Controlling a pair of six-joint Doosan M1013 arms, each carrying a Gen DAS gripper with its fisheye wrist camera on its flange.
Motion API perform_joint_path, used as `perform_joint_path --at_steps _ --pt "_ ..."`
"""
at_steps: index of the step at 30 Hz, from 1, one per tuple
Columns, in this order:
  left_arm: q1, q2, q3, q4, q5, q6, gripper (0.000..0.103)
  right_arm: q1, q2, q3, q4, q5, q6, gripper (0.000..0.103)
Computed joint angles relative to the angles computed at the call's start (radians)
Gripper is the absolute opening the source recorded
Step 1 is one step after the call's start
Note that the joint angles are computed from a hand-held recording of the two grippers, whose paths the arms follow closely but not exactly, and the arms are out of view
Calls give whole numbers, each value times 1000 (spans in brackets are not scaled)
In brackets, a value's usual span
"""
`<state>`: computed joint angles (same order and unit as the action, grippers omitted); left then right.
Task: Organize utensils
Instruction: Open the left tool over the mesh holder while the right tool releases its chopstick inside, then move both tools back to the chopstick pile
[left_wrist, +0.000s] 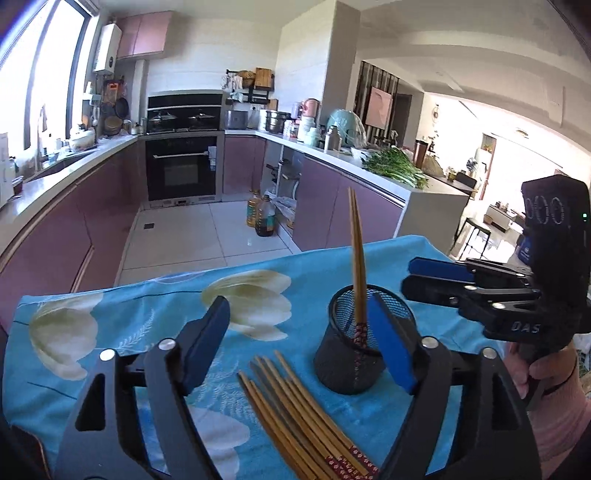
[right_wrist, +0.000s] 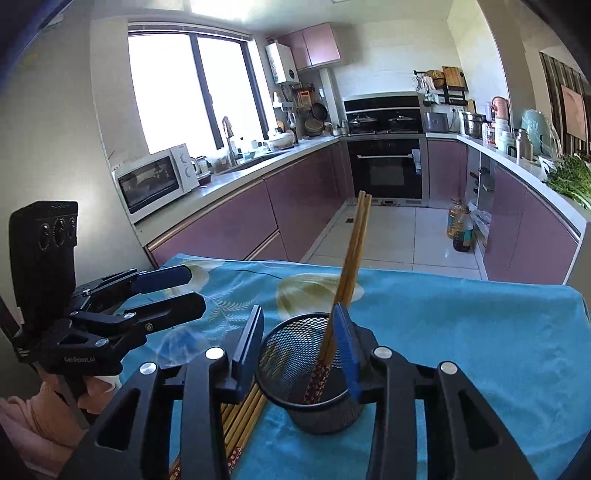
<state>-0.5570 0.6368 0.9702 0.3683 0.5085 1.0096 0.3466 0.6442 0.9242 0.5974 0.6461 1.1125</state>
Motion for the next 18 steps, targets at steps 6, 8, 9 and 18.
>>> perform_joint_path --at_steps 6,8,9,18 --pt "2 -61 133 99 -15 -162 83 11 -40 91 86 23 -127 52" --pt "2 -72 163 100 -2 -164 83 20 -33 93 45 53 -98 52" --pt "1 -74 171 97 10 -165 83 24 -26 91 26 75 -81 52" --pt "-9 -59 195 62 101 -142 84 49 38 40 -113 194 82 52"
